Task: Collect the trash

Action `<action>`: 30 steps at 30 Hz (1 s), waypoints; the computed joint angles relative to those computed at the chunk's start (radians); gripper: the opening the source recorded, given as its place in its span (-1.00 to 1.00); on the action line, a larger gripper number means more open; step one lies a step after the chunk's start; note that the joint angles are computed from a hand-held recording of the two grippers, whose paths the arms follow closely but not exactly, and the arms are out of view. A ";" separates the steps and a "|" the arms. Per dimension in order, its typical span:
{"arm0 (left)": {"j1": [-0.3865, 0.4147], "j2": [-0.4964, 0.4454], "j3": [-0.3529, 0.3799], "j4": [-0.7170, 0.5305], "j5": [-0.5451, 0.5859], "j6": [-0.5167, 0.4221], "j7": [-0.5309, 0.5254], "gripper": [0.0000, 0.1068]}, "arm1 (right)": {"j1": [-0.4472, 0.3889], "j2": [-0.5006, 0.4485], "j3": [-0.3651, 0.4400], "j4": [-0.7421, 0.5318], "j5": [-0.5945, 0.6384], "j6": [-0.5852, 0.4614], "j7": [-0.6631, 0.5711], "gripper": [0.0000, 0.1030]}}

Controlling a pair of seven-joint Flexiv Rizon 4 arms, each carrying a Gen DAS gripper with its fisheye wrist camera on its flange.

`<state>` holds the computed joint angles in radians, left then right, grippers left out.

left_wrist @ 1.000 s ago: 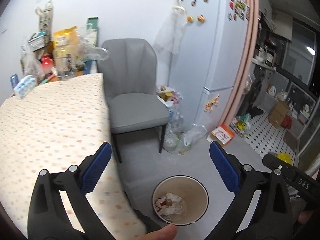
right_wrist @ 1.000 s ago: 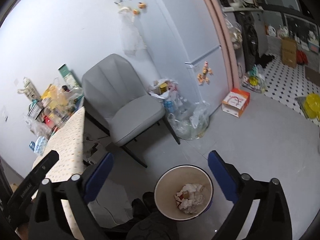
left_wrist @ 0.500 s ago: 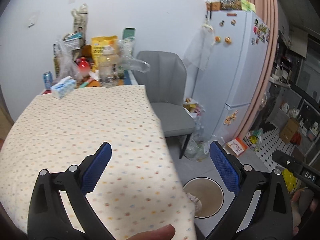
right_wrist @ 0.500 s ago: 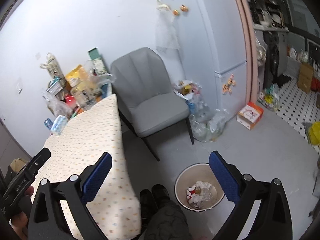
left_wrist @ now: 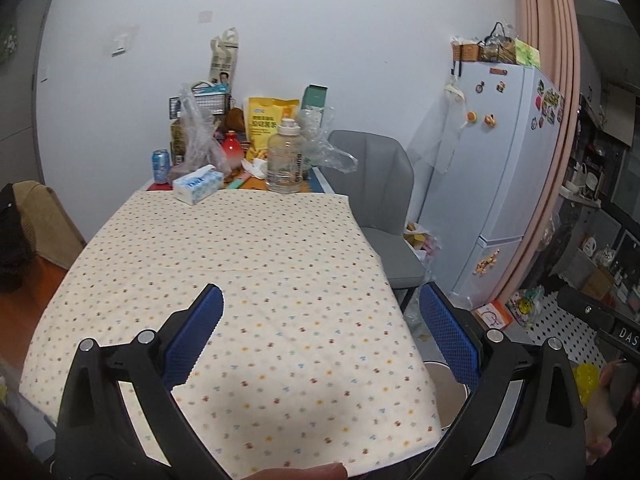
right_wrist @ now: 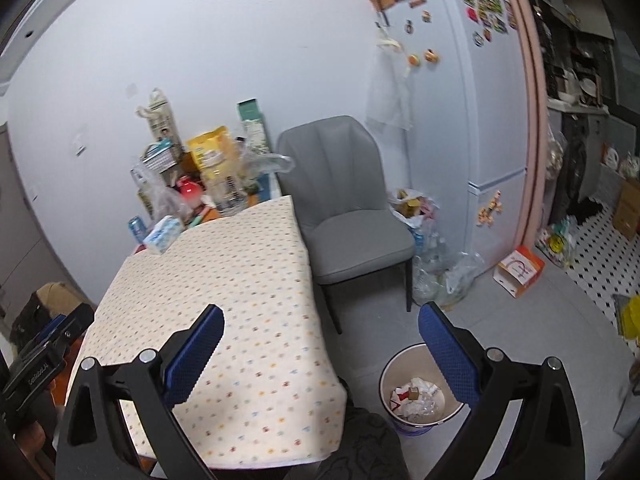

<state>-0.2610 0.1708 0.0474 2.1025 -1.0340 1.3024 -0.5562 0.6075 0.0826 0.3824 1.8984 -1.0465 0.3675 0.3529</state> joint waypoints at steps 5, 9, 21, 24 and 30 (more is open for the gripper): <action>0.011 0.043 0.031 0.021 -0.013 -0.004 0.018 0.82 | 0.025 -0.023 0.008 -0.031 -0.021 -0.009 -0.014 0.85; 0.015 0.072 0.051 0.035 -0.021 0.006 0.031 0.82 | 0.047 -0.038 0.008 -0.049 -0.037 -0.010 -0.012 0.85; 0.027 0.108 0.089 0.056 -0.025 0.010 0.050 0.82 | 0.097 -0.076 -0.006 -0.083 -0.068 -0.018 -0.007 0.85; 0.024 0.109 0.090 0.054 -0.037 0.010 0.061 0.82 | 0.102 -0.078 -0.010 -0.087 -0.066 -0.026 -0.017 0.85; 0.016 0.116 0.085 0.060 -0.050 0.014 0.077 0.82 | 0.105 -0.074 -0.012 -0.079 -0.069 -0.024 -0.011 0.85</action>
